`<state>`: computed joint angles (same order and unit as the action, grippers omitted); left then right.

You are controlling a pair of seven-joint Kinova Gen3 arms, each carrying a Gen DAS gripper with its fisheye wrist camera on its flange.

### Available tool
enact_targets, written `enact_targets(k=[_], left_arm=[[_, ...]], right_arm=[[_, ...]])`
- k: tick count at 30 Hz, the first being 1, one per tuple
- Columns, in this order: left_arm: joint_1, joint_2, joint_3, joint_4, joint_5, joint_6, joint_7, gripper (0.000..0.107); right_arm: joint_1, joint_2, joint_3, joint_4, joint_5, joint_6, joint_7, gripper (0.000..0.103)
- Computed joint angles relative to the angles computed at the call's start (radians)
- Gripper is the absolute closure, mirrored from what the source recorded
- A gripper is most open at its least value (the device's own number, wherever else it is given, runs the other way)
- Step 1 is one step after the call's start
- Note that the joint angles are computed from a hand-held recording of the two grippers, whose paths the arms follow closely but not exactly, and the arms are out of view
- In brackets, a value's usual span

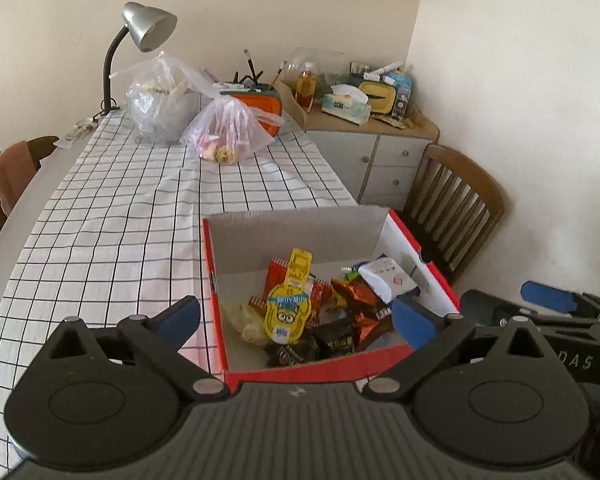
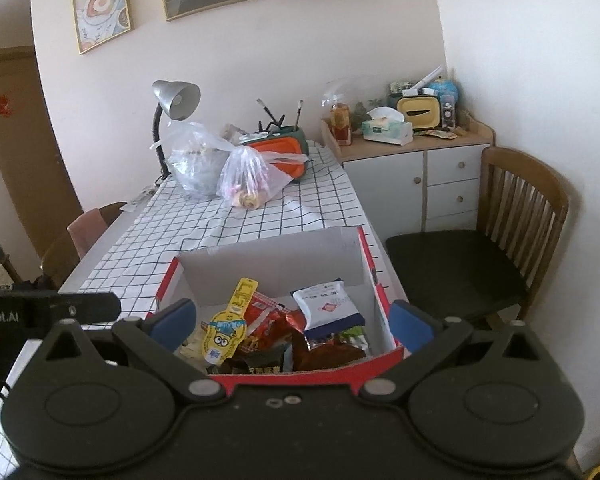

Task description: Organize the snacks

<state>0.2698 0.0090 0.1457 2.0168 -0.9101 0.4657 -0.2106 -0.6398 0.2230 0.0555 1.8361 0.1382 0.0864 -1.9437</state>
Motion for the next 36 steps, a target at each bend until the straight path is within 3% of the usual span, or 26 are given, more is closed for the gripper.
enact_targets(k=[12, 18, 21, 27, 33, 36], left_arm=[[0.02, 0.002, 0.014, -0.003, -0.032, 0.061, 0.065, 0.005], [0.034, 0.008, 0.015, -0.007, -0.05, 0.083, 0.092, 0.005], [0.048, 0.007, 0.02, 0.001, -0.113, 0.106, 0.167, 0.005], [0.058, 0.005, 0.025, 0.006, -0.165, 0.121, 0.21, 0.005], [0.062, 0.007, 0.028, 0.008, -0.19, 0.131, 0.228, 0.005], [0.065, 0.009, 0.029, 0.007, -0.201, 0.137, 0.237, 0.005]], right_arm=[[-0.197, -0.012, 0.206, 0.036, 0.009, -0.042, -0.05, 0.0], [-0.154, -0.007, 0.159, 0.029, 0.0, -0.027, -0.051, 0.0], [-0.201, -0.003, 0.212, 0.03, 0.012, -0.033, -0.067, 0.0], [-0.311, 0.007, 0.332, 0.032, 0.023, -0.047, -0.092, 0.0], [-0.308, 0.005, 0.323, 0.042, -0.009, -0.085, -0.035, 0.0], [-0.269, 0.007, 0.279, 0.033, -0.042, -0.079, 0.004, 0.0]])
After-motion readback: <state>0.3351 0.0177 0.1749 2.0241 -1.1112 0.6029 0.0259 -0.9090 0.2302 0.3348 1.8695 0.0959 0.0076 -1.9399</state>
